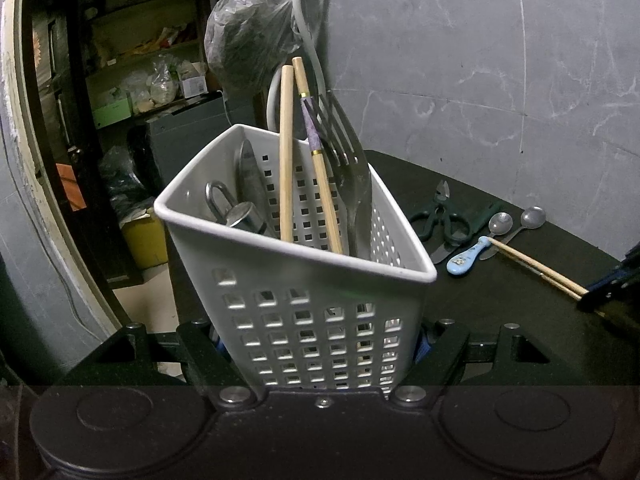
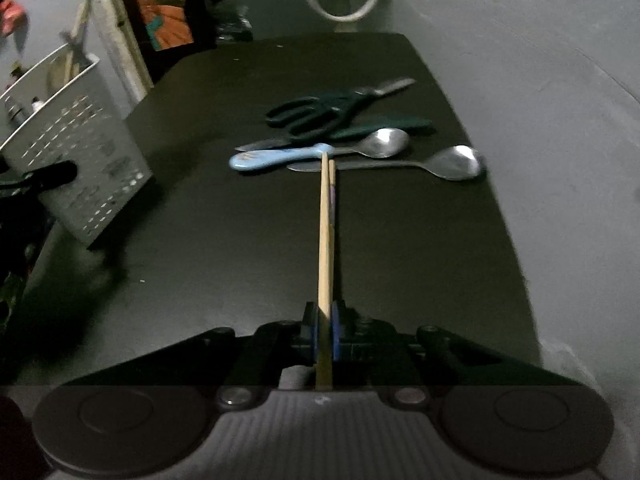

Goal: Organize utensils
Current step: 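Close the right tool on the remaining pair of wooden chopsticks, then adjust the right tool's grip, aligning the two wooden chopsticks together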

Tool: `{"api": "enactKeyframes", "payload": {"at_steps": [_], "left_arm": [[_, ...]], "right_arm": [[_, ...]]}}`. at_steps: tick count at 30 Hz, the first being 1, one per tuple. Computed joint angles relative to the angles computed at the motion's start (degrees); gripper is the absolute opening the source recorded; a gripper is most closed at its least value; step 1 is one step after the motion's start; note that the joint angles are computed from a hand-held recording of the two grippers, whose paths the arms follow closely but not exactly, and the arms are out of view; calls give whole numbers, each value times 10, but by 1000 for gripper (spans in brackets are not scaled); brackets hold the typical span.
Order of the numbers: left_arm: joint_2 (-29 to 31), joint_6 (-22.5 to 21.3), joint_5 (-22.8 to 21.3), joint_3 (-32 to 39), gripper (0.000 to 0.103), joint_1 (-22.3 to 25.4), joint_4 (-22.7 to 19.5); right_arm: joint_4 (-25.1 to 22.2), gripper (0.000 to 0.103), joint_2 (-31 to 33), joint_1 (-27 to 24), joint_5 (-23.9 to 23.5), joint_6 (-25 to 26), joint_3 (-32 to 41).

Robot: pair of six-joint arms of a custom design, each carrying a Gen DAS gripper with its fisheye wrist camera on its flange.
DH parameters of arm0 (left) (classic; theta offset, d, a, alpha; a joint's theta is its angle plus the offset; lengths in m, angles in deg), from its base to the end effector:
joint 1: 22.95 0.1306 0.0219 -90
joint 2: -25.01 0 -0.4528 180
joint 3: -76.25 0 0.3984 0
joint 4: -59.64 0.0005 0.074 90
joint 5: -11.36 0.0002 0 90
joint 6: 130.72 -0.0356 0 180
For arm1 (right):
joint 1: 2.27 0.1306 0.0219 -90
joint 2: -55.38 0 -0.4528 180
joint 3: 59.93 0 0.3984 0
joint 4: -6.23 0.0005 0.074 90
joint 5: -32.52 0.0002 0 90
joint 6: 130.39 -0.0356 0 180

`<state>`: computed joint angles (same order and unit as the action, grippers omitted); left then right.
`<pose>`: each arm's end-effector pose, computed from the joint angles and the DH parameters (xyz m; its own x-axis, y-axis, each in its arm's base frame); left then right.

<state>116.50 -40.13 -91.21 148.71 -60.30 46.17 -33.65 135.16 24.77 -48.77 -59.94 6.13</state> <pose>0.4034 -0.2987 0.3947 -0.4317 0.3168 -0.8446 0.4418 0.8906 0.1082 0.3529 0.1735 0.3937 -0.7992 -0.0365 -0.6000 -0.1081 0.9906 0.0837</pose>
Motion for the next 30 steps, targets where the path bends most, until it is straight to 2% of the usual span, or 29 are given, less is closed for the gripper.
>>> {"api": "enactKeyframes", "payload": {"at_steps": [4, 6, 7, 11, 14, 18, 22, 25, 27, 28, 29, 30], "left_arm": [[0, -2, 1, 0, 78, 1, 0], [0, -2, 1, -1, 78, 1, 1], [0, -1, 1, -1, 78, 1, 1], [0, -2, 1, -1, 78, 1, 1], [0, -1, 1, -1, 78, 2, 3], [0, 1, 0, -2, 78, 1, 6], [0, 1, 0, -3, 78, 1, 5], [1, 2, -2, -2, 78, 0, 6], [1, 2, -2, -2, 78, 0, 7], [0, 2, -2, -3, 78, 0, 8], [0, 2, -2, -3, 78, 0, 8], [0, 2, -2, -3, 78, -1, 7]], "right_arm": [[6, 10, 22, 7, 14, 8, 18], [13, 22, 26, 1, 5, 14, 23], [19, 34, 25, -3, 1, 17, 22], [18, 50, 32, -18, -12, 56, 35], [6, 50, 40, -18, 7, 92, 47], [1, 50, 56, -28, -38, 70, 64], [-9, 58, 67, -18, -35, 65, 72], [-24, 54, 81, -6, -2, 65, 78], [-16, 34, 81, -1, 3, 61, 77], [-17, 15, 82, 0, 6, 58, 79], [-18, 10, 83, 0, 6, 56, 80], [-19, 9, 83, 0, 4, 55, 81]]}}
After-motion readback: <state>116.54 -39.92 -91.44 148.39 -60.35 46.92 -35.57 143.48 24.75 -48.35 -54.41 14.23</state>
